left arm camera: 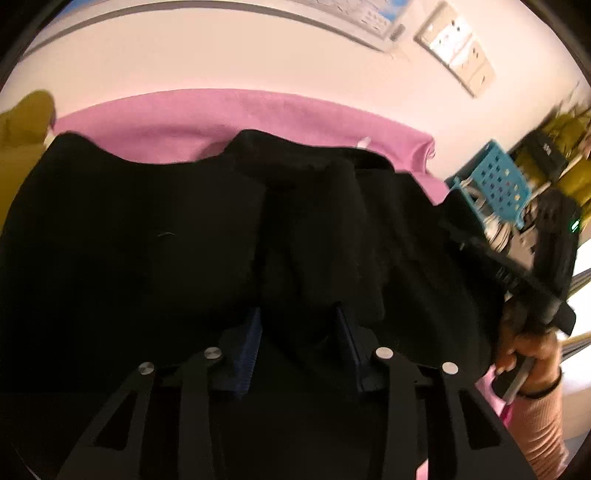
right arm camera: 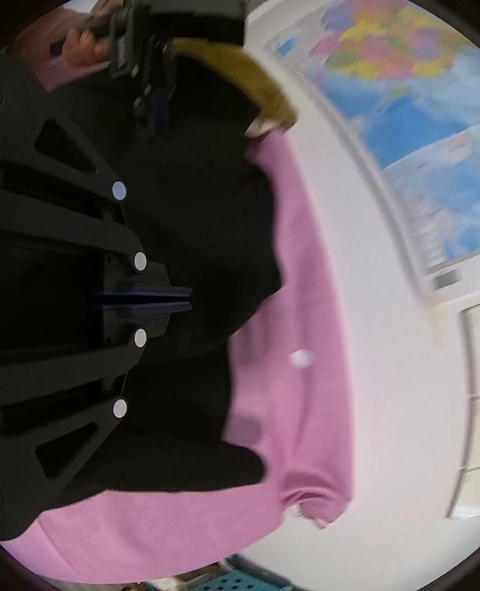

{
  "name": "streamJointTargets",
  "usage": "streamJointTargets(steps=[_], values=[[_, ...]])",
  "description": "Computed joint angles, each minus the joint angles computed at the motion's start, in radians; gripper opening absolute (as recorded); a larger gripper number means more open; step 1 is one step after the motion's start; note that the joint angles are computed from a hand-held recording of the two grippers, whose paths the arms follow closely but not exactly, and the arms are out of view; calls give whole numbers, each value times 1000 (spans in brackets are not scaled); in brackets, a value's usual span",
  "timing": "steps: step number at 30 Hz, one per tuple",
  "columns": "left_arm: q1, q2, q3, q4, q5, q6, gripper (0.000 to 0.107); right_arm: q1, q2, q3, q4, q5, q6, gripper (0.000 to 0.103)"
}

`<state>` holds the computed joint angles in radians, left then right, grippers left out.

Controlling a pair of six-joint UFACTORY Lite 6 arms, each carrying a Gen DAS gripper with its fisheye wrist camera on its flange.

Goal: Fold large clothes

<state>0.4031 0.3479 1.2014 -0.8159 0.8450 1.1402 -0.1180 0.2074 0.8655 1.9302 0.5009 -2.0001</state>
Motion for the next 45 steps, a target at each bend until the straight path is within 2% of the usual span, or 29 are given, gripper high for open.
streamJointTargets(steps=[2,4,5,7,8,9,11,15,17,18,20,21,22,24,25,26,27,31,33,35,36,38,40,41,43,44,45], values=[[55,-64,-55,-38,-4,74,42,-66,-65,-69,-37,111,4,21],[155,-186,-160,-117,5,233,56,-155,-214,-205,-28,208,-61,48],[239,-261,-218,-160,43,338,58,-244,-304,-286,-60,286,-84,51],[381,-348,-287,-189,121,478,68,-422,-395,-381,-153,416,-89,64],[471,-388,-322,-192,147,541,68,-527,-415,-419,-219,480,-92,67],[518,-423,-354,-206,175,587,69,-629,-407,-440,-289,546,-110,67],[633,-444,-383,-180,214,660,69,-802,-362,-483,-382,601,-192,68],[813,-381,-371,-100,285,742,72,-955,-244,-536,-476,599,-355,68],[824,-383,-416,-98,256,786,79,-956,-210,-562,-456,581,-439,68],[804,-403,-459,-116,204,815,79,-908,-187,-570,-394,544,-489,68],[735,-440,-526,-164,135,834,79,-852,-132,-549,-346,532,-506,60],[705,-447,-547,-185,114,837,78,-835,-76,-517,-346,550,-494,51],[673,-444,-566,-212,89,840,74,-815,-52,-498,-343,559,-477,37],[612,-420,-567,-250,70,797,50,-843,-66,-497,-382,615,-462,18],[592,-411,-565,-267,48,768,23,-882,-105,-508,-412,656,-444,14],[575,-381,-525,-243,43,697,15,-946,-141,-504,-478,717,-391,13],[585,-347,-471,-202,81,616,12,-997,-172,-501,-516,763,-356,11],[750,-266,-280,-74,345,471,4,-1304,-275,-445,-673,999,-249,8],[822,-277,-257,-52,370,491,0,-1412,-234,-397,-704,1032,-274,8],[862,-280,-267,-32,269,513,0,-1432,-157,-371,-671,934,-297,9],[865,-251,-263,-12,247,503,0,-1402,-87,-344,-658,837,-304,9],[875,-196,-256,39,252,496,0,-1329,39,-323,-657,665,-333,10],[881,-250,-317,25,239,555,0,-1306,20,-379,-604,575,-436,16],[884,-296,-347,23,269,588,6,-1312,0,-393,-598,562,-440,19],[888,-368,-385,6,343,628,18,-1347,-26,-371,-639,612,-371,24],[896,-443,-426,-10,398,678,32,-1375,-60,-380,-639,631,-367,28],[903,-488,-452,-12,433,717,42,-1405,-130,-407,-636,652,-369,39]])
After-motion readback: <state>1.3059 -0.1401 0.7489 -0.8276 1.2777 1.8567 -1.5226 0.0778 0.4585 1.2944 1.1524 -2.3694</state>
